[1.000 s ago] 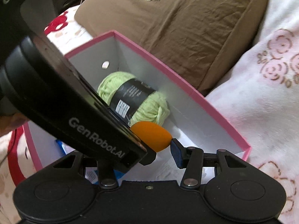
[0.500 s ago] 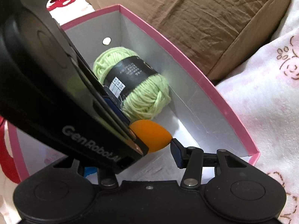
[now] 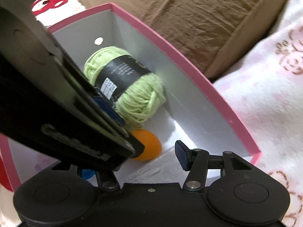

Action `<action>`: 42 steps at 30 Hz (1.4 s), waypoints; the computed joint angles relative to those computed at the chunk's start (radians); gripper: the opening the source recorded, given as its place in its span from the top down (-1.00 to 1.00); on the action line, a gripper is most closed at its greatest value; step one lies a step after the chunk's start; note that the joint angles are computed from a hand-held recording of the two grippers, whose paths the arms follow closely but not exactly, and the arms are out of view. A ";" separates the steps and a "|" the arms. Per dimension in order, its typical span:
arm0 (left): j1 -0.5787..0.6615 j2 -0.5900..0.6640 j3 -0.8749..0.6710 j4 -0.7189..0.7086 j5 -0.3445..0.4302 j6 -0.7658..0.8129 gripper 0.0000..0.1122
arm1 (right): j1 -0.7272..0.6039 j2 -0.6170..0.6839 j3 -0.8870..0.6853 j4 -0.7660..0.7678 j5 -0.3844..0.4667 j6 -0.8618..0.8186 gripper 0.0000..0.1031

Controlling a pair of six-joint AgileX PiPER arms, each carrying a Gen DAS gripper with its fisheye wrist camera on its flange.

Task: Organize objects
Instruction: 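Open the left tool to release the sponge and withdraw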

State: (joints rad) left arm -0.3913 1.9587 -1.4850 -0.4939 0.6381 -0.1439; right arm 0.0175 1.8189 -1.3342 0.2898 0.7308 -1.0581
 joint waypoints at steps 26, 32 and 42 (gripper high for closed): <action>-0.015 -0.447 0.242 0.301 0.178 -0.209 0.12 | -0.093 -0.493 0.413 0.141 -0.128 0.243 -0.18; -0.054 -0.578 0.259 0.353 0.236 -0.266 0.08 | -0.160 -0.614 0.413 0.211 0.023 0.296 -0.19; -0.187 -0.718 0.287 0.542 0.294 -0.469 0.03 | -0.187 -0.798 0.403 0.156 0.180 0.410 -0.20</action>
State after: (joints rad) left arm -0.5779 1.2403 -1.1977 0.0481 0.9325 -0.6127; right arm -0.1696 1.0212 -0.9316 0.4459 0.9112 -0.6485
